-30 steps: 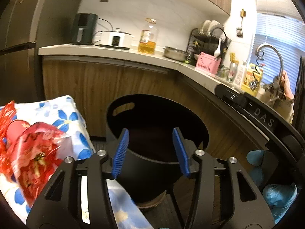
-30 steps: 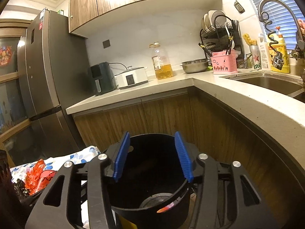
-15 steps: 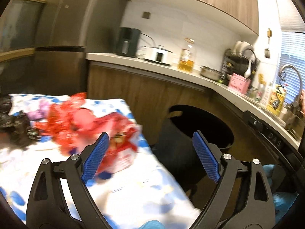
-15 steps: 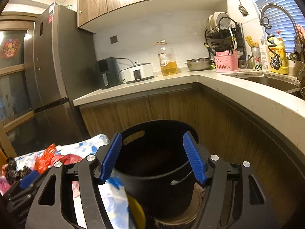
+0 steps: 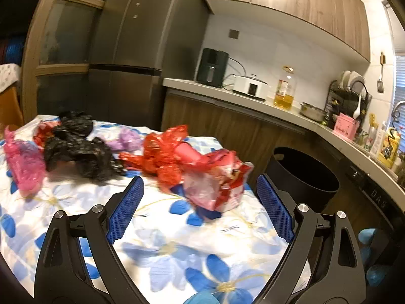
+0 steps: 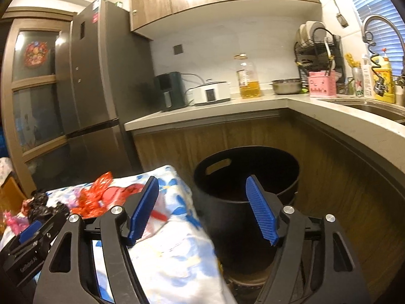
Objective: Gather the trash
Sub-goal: 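Open both tools to drop the cup and glove into the bin, then grasp the red printed snack bag with the right tool while the left tool grasps the pink bag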
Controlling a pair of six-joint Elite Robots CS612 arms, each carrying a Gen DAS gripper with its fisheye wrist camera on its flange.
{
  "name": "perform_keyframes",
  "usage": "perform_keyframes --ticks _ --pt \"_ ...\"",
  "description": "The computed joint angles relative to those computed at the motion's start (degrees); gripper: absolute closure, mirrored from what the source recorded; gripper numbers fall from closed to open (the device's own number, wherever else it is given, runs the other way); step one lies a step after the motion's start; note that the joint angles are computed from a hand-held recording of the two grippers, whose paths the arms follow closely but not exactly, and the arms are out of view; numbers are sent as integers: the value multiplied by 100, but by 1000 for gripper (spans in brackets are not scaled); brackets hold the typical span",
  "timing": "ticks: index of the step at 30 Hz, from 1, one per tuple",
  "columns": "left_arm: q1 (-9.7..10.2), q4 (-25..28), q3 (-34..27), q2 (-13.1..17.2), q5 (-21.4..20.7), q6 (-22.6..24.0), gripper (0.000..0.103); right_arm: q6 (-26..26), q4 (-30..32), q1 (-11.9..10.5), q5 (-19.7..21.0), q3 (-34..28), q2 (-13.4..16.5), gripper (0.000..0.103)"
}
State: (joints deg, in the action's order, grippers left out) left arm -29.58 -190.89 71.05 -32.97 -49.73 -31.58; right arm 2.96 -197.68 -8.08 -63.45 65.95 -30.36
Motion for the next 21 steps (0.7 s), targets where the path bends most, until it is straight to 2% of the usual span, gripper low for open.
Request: perform_keyframes --ticks 10,18,21 --pt "54 -2 418 -182 394 -440 14 -619 404 254 421 -13 76 32" --pt "148 214 472 -184 591 -656 14 -964 1004 475 496 -526 352 33" --pt "185 272 465 -176 580 -713 14 -1058 1268 533 463 -725 449 38"
